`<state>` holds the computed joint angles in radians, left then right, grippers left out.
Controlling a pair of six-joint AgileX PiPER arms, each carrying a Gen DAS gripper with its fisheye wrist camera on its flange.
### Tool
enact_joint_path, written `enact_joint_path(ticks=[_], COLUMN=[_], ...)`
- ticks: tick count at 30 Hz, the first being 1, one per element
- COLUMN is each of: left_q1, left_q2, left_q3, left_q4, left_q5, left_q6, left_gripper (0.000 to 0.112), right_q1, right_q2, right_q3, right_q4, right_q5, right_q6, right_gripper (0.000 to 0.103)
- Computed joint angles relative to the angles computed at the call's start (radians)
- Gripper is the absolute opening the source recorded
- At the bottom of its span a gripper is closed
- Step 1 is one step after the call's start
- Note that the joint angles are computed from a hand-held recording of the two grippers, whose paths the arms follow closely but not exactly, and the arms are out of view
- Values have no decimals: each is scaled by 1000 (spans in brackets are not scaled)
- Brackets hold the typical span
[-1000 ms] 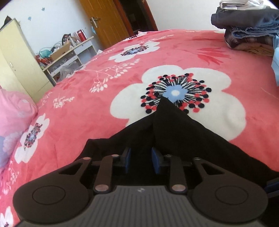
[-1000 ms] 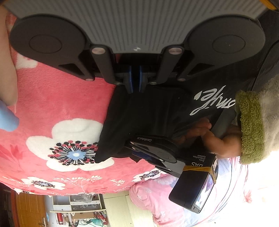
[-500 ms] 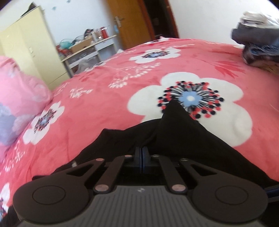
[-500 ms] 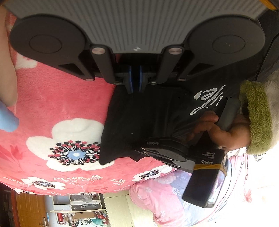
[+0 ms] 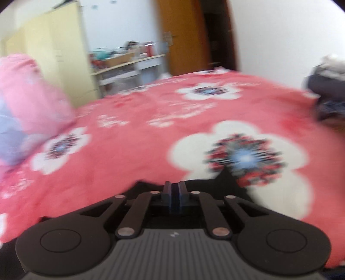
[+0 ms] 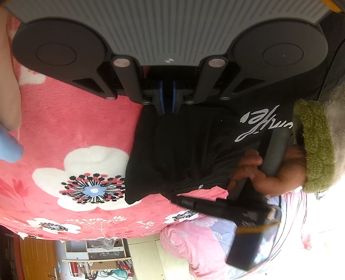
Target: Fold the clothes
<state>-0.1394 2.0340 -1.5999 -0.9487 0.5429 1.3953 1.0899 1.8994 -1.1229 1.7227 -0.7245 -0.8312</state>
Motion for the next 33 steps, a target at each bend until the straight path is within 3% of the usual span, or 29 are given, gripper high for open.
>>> enact_joint_path(ticks=[3, 5, 7, 12, 16, 20, 23, 30, 33], left_q1=[-21, -70, -97, -128, -127, -46, 7, 127, 260], left_q2=[43, 74, 112, 247, 350, 419, 301, -155, -312], left_q3=[-82, -99, -126, -353, -599, -865, -755, -176, -52], left_q4=[134, 222, 215, 281, 384, 379, 374, 428, 395], left_q5=[169, 133, 91, 142, 214, 356, 344, 251, 313], left_q6=[-81, -138, -156, -361, -620, -868, -815, -528, -469], left_gripper=[10, 9, 6, 5, 9, 18, 24, 36, 38], right_q1=[-1, -1, -2, -5, -9, -11, -11, -12, -10], right_q2=[0, 1, 0, 1, -3, -1, 0, -4, -13], right_q3=[-2, -3, -2, 0, 11, 13, 11, 18, 30], right_q4=[3, 4, 3, -3, -23, -34, -34, -47, -62], right_q5=[0, -1, 0, 4, 12, 15, 16, 21, 22], right_q6=[-5, -7, -6, 1, 28, 43, 47, 71, 102], right_gripper=[6, 6, 6, 7, 7, 7, 7, 7, 7])
